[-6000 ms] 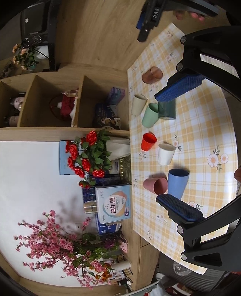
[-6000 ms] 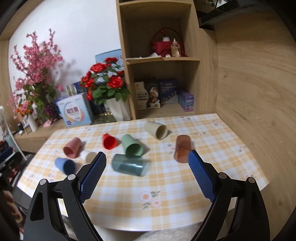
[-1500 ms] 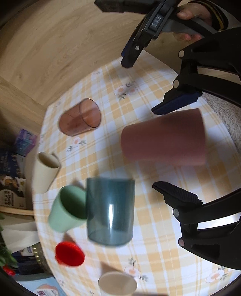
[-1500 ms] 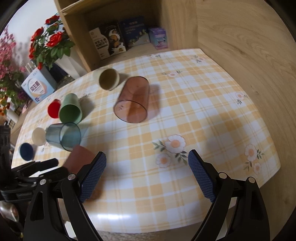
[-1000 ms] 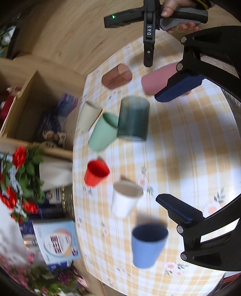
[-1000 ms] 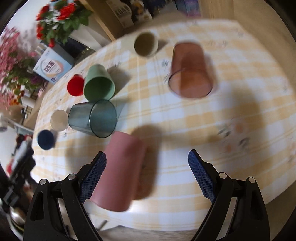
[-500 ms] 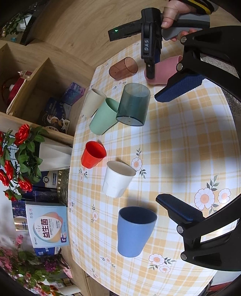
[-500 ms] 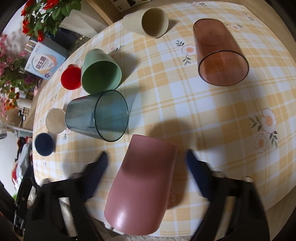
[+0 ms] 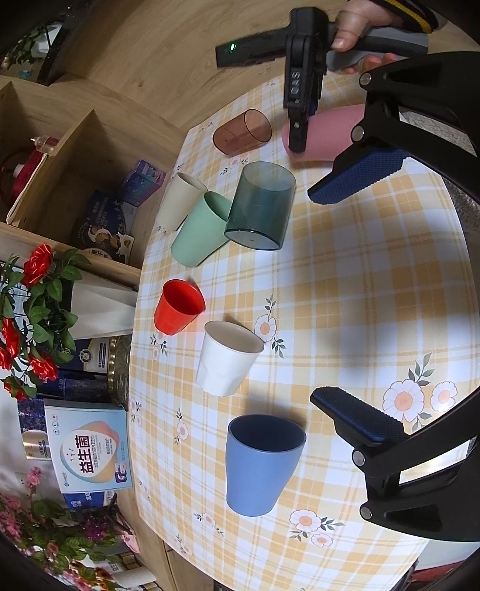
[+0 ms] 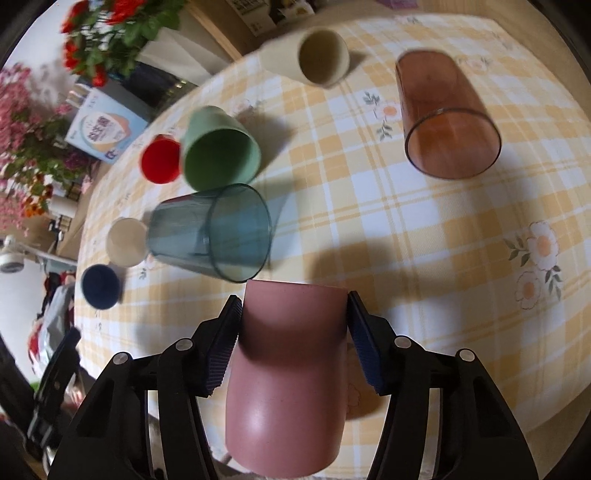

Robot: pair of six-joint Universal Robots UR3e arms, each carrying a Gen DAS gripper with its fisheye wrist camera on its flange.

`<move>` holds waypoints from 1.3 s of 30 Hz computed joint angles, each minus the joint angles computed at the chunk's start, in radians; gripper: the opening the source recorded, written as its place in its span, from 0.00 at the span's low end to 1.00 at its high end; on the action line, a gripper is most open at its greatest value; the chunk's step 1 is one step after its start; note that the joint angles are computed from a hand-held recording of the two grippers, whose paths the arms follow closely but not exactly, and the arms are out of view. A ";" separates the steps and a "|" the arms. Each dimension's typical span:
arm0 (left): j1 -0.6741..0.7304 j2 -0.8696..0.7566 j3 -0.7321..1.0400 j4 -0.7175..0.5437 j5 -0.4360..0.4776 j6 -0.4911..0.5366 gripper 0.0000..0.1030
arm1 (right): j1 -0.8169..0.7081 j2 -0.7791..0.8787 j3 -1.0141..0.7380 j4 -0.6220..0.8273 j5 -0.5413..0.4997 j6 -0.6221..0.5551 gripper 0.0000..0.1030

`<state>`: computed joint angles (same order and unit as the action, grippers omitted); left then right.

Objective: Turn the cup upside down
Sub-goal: 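Rotate the pink cup upside down with the right tool and lower it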

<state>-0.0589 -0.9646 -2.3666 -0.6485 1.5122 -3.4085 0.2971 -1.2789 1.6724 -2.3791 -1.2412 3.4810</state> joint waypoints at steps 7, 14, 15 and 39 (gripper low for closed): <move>-0.021 -0.011 0.003 0.014 0.011 -0.020 0.94 | -0.025 -0.228 0.243 -0.160 0.011 -0.037 0.53; -0.061 -0.049 0.016 0.038 0.031 -0.047 0.94 | -0.070 -0.396 0.314 -0.185 -0.098 -0.074 0.53; -0.067 -0.051 0.019 0.038 0.035 -0.050 0.94 | -0.080 -0.397 0.304 -0.181 -0.107 -0.085 0.53; -0.051 -0.040 0.015 0.030 0.039 -0.046 0.94 | 0.028 -0.174 0.104 -0.135 -0.371 -0.223 0.53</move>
